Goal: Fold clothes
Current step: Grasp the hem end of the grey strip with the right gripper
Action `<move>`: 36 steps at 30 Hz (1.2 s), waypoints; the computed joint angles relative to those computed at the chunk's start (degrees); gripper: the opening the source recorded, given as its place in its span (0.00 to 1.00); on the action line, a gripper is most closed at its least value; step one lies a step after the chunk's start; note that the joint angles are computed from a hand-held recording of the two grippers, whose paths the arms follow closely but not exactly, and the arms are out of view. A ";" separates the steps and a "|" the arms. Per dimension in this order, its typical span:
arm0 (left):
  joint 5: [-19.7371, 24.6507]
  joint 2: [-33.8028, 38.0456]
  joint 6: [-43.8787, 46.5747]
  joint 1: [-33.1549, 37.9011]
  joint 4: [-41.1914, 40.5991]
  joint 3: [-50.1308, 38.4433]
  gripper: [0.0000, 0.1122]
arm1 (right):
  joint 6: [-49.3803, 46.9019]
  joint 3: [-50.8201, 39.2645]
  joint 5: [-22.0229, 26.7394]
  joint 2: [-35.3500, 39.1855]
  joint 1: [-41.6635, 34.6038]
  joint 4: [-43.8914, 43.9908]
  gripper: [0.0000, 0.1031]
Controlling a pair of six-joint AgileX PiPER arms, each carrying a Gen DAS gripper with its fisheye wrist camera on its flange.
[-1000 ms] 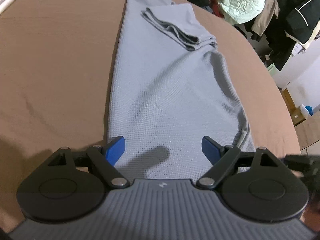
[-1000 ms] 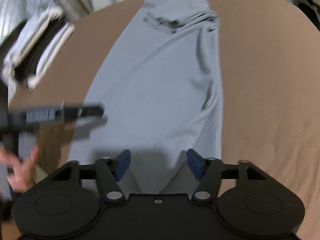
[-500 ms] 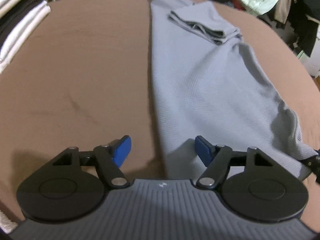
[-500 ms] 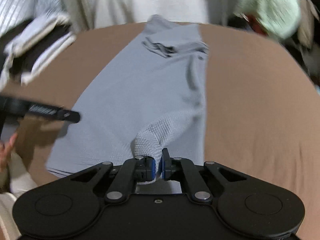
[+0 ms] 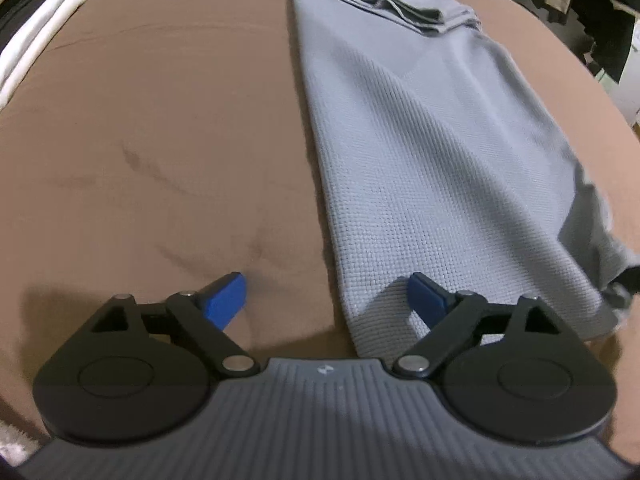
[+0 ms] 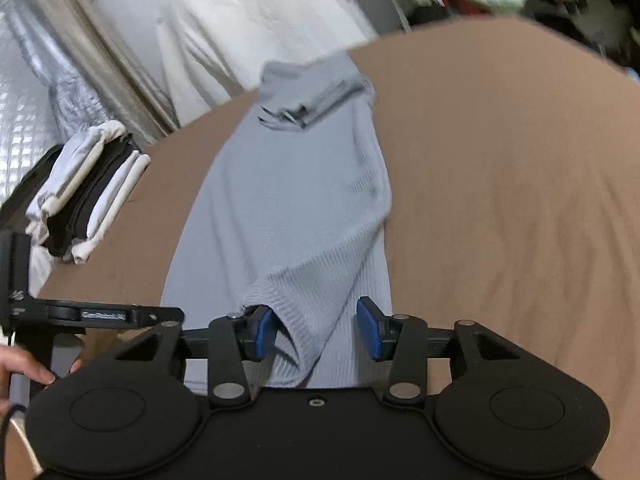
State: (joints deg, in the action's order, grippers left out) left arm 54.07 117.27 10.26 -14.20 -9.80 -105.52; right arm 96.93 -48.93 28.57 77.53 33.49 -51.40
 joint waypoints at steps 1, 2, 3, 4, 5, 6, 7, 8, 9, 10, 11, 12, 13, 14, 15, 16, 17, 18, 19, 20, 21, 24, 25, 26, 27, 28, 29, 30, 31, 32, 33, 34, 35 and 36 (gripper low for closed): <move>-2.85 -1.28 0.91 -0.82 1.25 2.37 0.61 | 2.04 -0.16 0.60 0.97 0.78 -3.74 0.47; -5.13 -2.78 2.45 -1.54 2.02 4.39 0.15 | 2.07 -0.71 0.58 2.22 0.87 -6.25 0.47; -5.11 -3.54 3.04 -2.05 2.79 4.75 0.01 | 1.95 -1.19 0.96 3.31 1.27 -8.60 0.47; -4.31 -4.12 3.05 -2.13 3.48 4.68 0.01 | 1.14 -1.34 2.91 3.79 2.98 -10.27 0.43; -4.56 -4.99 3.36 -1.88 3.60 5.46 0.01 | -0.08 -1.49 4.74 4.17 4.45 -11.27 0.23; -4.96 -5.78 2.15 -2.10 5.76 6.36 0.00 | -2.13 -1.50 6.12 4.01 5.12 -10.38 0.11; -5.52 -6.43 -0.68 -2.75 10.21 7.50 0.00 | -3.50 -1.38 7.16 3.74 5.59 -9.55 0.04; -6.35 -7.06 -2.23 -2.94 13.59 8.88 0.00 | -2.72 -0.83 6.77 2.97 5.21 -8.49 0.03; -6.74 -7.38 -2.38 -2.32 14.68 9.94 0.00 | -1.96 -0.23 6.20 2.17 4.70 -7.16 0.03; -5.99 -7.31 -2.49 -1.34 13.47 9.90 0.00 | -2.01 0.44 4.82 1.29 3.55 -4.25 0.03; -5.53 -7.39 -1.26 0.02 9.98 9.55 0.00 | -4.34 0.66 3.12 0.87 1.82 0.73 0.03; -4.93 -7.40 0.80 1.72 5.60 9.15 0.00 | -8.01 0.29 2.30 0.94 0.11 6.22 0.03; -4.93 -7.65 2.43 2.77 2.51 9.10 0.00 | -10.96 -0.12 2.12 1.02 -1.18 10.94 0.03; -5.52 -8.05 4.36 3.18 0.00 9.25 0.03 | -13.01 -0.30 1.86 1.01 -2.29 14.70 0.04; -5.43 -8.07 6.46 3.64 -3.15 8.93 0.05 | -13.12 0.11 1.03 0.36 -2.91 16.16 0.05; -5.26 -8.07 8.51 4.09 -6.29 8.59 0.07 | -13.42 0.15 0.72 -0.20 -3.49 17.44 0.07; -5.07 -7.90 10.43 4.50 -9.18 8.28 0.16 | -12.48 0.52 0.10 -0.81 -3.63 16.69 0.14; -5.46 -8.03 12.41 4.68 -11.74 8.88 0.28 | -10.94 1.01 -0.63 -1.44 -3.59 15.19 0.17; -6.65 -8.72 14.09 4.37 -13.28 10.49 0.32 | -7.56 1.82 -1.72 -2.13 -3.03 11.40 0.31; -7.85 -9.16 14.69 3.74 -13.31 11.63 0.37 | -3.80 2.59 -2.67 -2.66 -2.49 7.18 0.48; -9.06 -9.59 15.28 3.09 -13.33 12.75 0.37 | -0.06 3.04 -3.42 -2.49 -2.14 3.26 0.56; -9.71 -9.61 14.83 2.18 -12.16 13.67 0.37 | -2.00 0.14 -3.50 2.44 -2.60 2.03 0.69; -9.81 -9.50 14.22 1.88 -11.74 13.65 0.37 | -2.36 -1.06 -2.03 4.19 -2.08 1.18 0.66; -10.04 -8.91 13.74 1.56 -11.35 13.11 0.37 | -0.42 -1.01 -0.14 4.23 -0.72 -1.96 0.57; -10.34 -8.13 13.06 1.17 -10.64 12.31 0.37 | 3.06 -0.37 1.69 4.00 0.89 -6.34 0.46; -10.86 -7.36 11.94 0.69 -9.33 11.56 0.37 | 6.25 1.31 3.23 2.22 2.40 -9.53 0.15; -11.35 -7.22 10.40 0.30 -7.56 11.56 0.37 | 8.19 2.77 4.41 0.76 2.99 -10.42 0.07; -11.13 -7.23 8.08 -0.05 -4.96 11.49 0.38 | 8.81 3.84 5.87 -0.71 3.49 -9.65 0.09; -10.29 -6.83 5.56 -0.44 -2.21 10.80 0.38 | 9.10 4.53 7.67 -1.83 3.80 -7.18 0.10; -9.55 -6.21 4.11 -0.62 -0.68 10.02 0.38 | 8.59 5.43 7.47 -2.85 3.26 -4.98 0.10; -8.89 -5.65 3.31 -0.70 -0.04 9.27 0.38 | 7.98 6.33 7.23 -3.87 2.64 -2.73 0.10; -8.51 -5.44 3.29 -0.56 -0.23 8.96 0.38 | 7.63 7.33 6.65 -4.92 1.98 -0.94 0.10; -8.82 -5.94 4.67 -0.19 -1.90 9.53 0.40 | 8.81 8.73 4.62 -6.05 1.33 -1.40 0.11; -9.49 -6.70 6.52 0.08 -4.10 10.44 0.42 | 10.23 10.04 2.38 -7.03 0.76 -2.19 0.13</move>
State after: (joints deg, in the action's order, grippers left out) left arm 44.58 110.57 16.79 -14.12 -13.90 -95.08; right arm 107.15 -38.89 30.95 70.50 34.25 -53.59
